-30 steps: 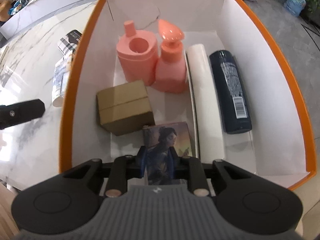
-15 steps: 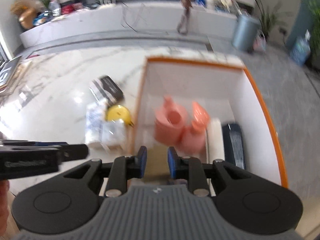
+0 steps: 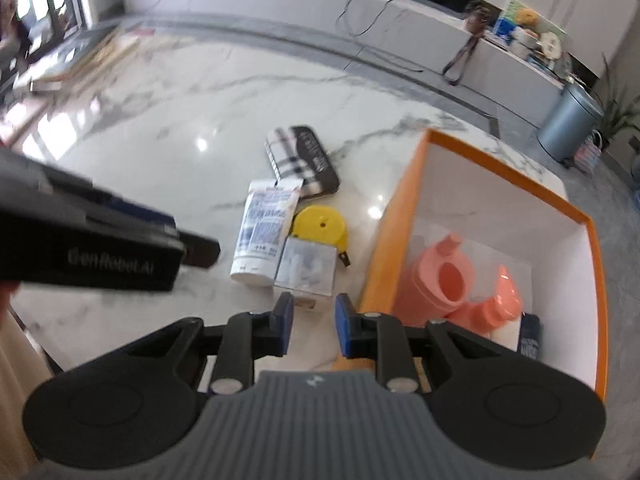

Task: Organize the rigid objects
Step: 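Move both tools back to the clear box and Vaseline tube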

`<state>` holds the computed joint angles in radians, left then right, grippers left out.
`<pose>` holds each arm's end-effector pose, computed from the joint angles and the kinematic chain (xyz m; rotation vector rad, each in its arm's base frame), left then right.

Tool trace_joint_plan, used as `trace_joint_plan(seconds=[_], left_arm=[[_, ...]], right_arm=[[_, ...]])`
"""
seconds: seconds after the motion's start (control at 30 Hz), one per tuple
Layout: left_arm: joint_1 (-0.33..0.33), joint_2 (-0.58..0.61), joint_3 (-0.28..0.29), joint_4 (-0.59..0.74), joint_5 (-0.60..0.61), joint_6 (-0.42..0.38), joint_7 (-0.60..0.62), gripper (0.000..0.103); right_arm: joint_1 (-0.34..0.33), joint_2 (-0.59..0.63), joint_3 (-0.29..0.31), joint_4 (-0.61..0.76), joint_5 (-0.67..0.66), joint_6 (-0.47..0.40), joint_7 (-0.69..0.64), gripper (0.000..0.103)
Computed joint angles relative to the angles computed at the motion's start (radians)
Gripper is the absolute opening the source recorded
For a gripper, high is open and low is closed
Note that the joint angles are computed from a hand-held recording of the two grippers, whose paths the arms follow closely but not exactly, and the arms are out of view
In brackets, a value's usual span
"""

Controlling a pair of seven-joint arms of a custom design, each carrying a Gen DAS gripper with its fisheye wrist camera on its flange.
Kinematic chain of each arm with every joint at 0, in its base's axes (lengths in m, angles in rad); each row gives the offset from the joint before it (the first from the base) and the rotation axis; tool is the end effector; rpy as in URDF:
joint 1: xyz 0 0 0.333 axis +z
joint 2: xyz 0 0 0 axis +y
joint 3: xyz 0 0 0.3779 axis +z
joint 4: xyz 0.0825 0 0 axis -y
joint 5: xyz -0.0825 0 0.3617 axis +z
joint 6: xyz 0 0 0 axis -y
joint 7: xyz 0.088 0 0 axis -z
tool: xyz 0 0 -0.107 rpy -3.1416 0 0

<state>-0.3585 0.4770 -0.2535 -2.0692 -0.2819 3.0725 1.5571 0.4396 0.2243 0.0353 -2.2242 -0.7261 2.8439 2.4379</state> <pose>0.5504 -0.3373 0.3334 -1.8034 2.3531 -0.8437 0.4924 0.2915 0.3846 -2.1903 1.6802 -0.5281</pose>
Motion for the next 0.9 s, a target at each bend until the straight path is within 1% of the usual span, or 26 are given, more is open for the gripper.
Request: trace_joint_plan(seconds=[0.07, 0.1, 0.23, 0.3, 0.33, 0.43, 0.53, 0.63, 0.7, 0.8, 0.87, 0.9], left_arm=[[0.032, 0.018, -0.027, 0.014, -0.017, -0.010, 0.008, 0.048], [0.037, 0.026, -0.031, 0.020, -0.025, -0.009, 0.006, 0.048], [0.033, 0.051, -0.024, 0.036, -0.031, 0.004, -0.002, 0.048], [0.044, 0.061, -0.033, 0.042, -0.036, 0.009, 0.002, 0.048], [0.048, 0.067, -0.036, 0.046, -0.039, 0.010, 0.004, 0.048], [0.063, 0.085, -0.048, 0.059, -0.047, 0.006, 0.009, 0.048], [0.062, 0.100, -0.046, 0.073, -0.053, -0.003, 0.005, 0.048], [0.061, 0.111, -0.050, 0.083, -0.054, -0.001, 0.008, 0.048], [0.053, 0.115, -0.042, 0.086, -0.050, -0.001, 0.009, 0.048], [0.038, 0.119, -0.026, 0.091, -0.042, -0.005, 0.005, 0.048], [0.042, 0.123, -0.031, 0.093, -0.043, -0.004, 0.005, 0.048], [0.044, 0.125, -0.034, 0.094, -0.044, -0.004, 0.006, 0.048]], right_arm=[[-0.005, 0.027, 0.015, 0.025, 0.025, -0.020, -0.049, 0.023], [-0.005, 0.043, 0.018, 0.043, 0.036, -0.033, -0.070, 0.023], [0.006, 0.097, 0.014, 0.102, 0.052, -0.057, -0.125, 0.023], [0.010, 0.123, 0.015, 0.131, 0.066, -0.068, -0.165, 0.030], [0.015, 0.134, 0.012, 0.145, 0.068, -0.079, -0.180, 0.034], [0.014, 0.161, 0.017, 0.177, 0.089, -0.095, -0.250, 0.036], [0.019, 0.181, 0.014, 0.203, 0.109, -0.117, -0.298, 0.049], [0.012, 0.200, 0.020, 0.225, 0.147, -0.135, -0.338, 0.049], [0.008, 0.209, 0.025, 0.236, 0.176, -0.149, -0.365, 0.049], [0.027, 0.220, 0.008, 0.254, 0.160, -0.170, -0.378, 0.050], [0.028, 0.226, 0.011, 0.265, 0.165, -0.188, -0.402, 0.053], [0.025, 0.229, 0.016, 0.272, 0.170, -0.198, -0.422, 0.054]])
